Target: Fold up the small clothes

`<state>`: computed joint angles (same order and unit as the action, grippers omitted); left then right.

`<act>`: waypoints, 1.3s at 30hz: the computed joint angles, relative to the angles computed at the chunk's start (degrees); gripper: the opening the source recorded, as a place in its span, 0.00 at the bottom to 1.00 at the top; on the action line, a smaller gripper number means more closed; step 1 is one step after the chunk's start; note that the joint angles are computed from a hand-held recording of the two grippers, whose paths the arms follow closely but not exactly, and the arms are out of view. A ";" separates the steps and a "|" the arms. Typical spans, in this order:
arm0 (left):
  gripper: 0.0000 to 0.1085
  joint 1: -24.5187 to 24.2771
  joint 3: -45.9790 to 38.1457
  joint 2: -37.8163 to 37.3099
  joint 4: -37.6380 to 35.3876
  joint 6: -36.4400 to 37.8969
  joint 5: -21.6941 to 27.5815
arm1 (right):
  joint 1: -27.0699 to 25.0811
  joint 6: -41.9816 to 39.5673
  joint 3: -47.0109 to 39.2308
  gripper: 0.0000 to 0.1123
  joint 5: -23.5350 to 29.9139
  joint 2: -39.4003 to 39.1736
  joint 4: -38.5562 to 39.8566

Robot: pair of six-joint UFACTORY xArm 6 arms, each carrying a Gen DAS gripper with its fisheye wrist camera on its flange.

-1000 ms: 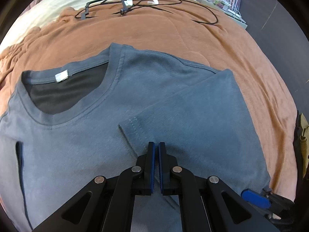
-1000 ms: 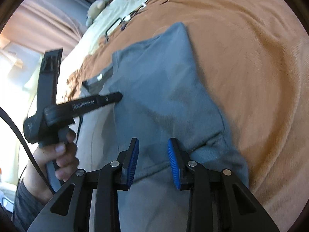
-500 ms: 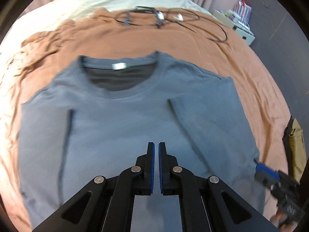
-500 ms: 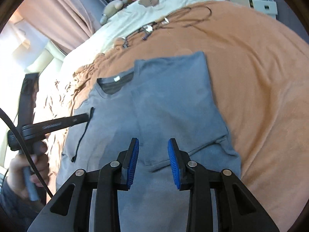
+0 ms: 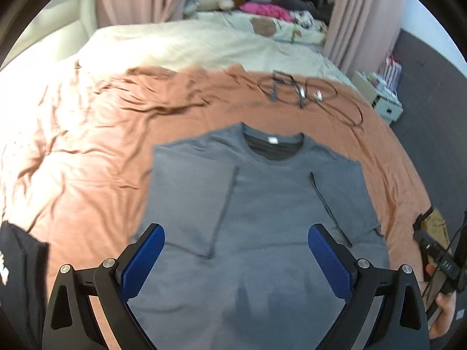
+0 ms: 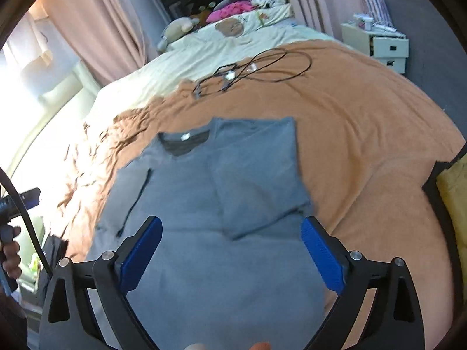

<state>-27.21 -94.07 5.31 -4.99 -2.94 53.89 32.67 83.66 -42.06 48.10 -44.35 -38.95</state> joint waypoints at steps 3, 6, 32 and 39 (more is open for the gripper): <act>0.92 2.32 3.50 -4.94 -2.34 0.91 -0.82 | 5.23 2.56 -0.92 0.89 4.01 -1.22 -1.55; 0.94 3.63 6.91 -9.33 -2.09 2.28 -1.72 | 11.45 4.93 -1.80 0.92 11.78 -4.26 -3.80; 0.94 23.84 40.32 -44.93 -22.00 24.26 -3.10 | 59.85 29.95 -12.24 0.92 55.52 0.38 -17.08; 0.94 33.39 47.04 -54.28 -29.19 31.75 3.25 | 71.81 37.30 -14.43 0.92 65.21 4.46 -17.32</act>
